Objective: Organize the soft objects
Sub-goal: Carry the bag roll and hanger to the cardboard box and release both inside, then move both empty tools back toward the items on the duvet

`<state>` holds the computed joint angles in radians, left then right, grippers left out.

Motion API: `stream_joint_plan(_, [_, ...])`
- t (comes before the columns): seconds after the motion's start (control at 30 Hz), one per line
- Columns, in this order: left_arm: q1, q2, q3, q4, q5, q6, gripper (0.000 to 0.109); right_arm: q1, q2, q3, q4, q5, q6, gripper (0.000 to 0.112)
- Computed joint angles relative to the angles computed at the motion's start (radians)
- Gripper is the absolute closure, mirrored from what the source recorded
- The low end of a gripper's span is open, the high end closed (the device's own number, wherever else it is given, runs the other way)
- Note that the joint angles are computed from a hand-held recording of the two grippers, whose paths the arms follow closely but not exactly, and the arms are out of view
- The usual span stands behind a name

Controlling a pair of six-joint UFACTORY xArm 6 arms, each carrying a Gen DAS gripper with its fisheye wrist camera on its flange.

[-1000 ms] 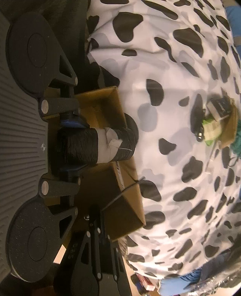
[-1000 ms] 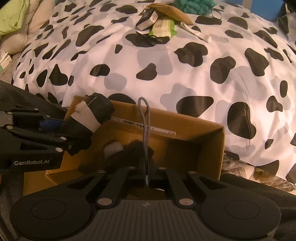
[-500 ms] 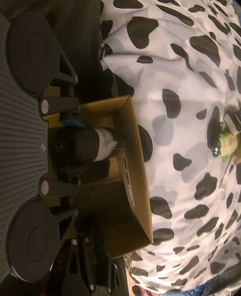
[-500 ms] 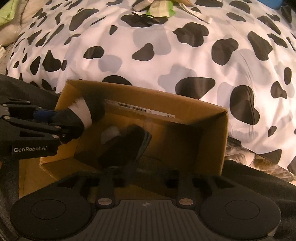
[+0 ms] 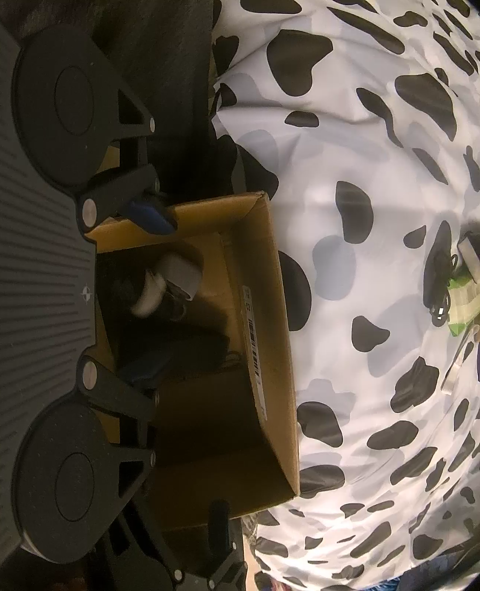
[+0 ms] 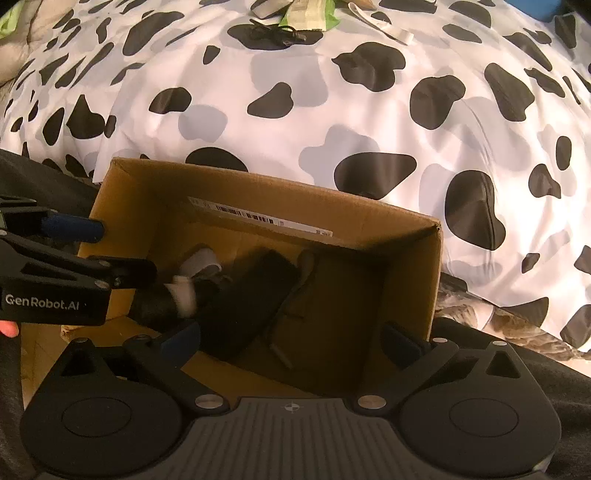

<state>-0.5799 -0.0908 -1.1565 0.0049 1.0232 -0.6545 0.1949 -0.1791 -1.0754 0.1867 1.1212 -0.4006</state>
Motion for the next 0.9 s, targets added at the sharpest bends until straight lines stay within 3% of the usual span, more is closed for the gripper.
stream_joint_plan(0.5, [0.001,-0.027,0.023,0.050,-0.048,-0.067,0.039,-0.008,-0.011,0.005,0.006,-0.056,0.019,0.009])
stream_joint_plan(0.9, [-0.001,-0.070,0.060,0.213,-0.137,-0.212,0.039,-0.024,-0.047,0.047,-0.010,-0.213,0.088,0.009])
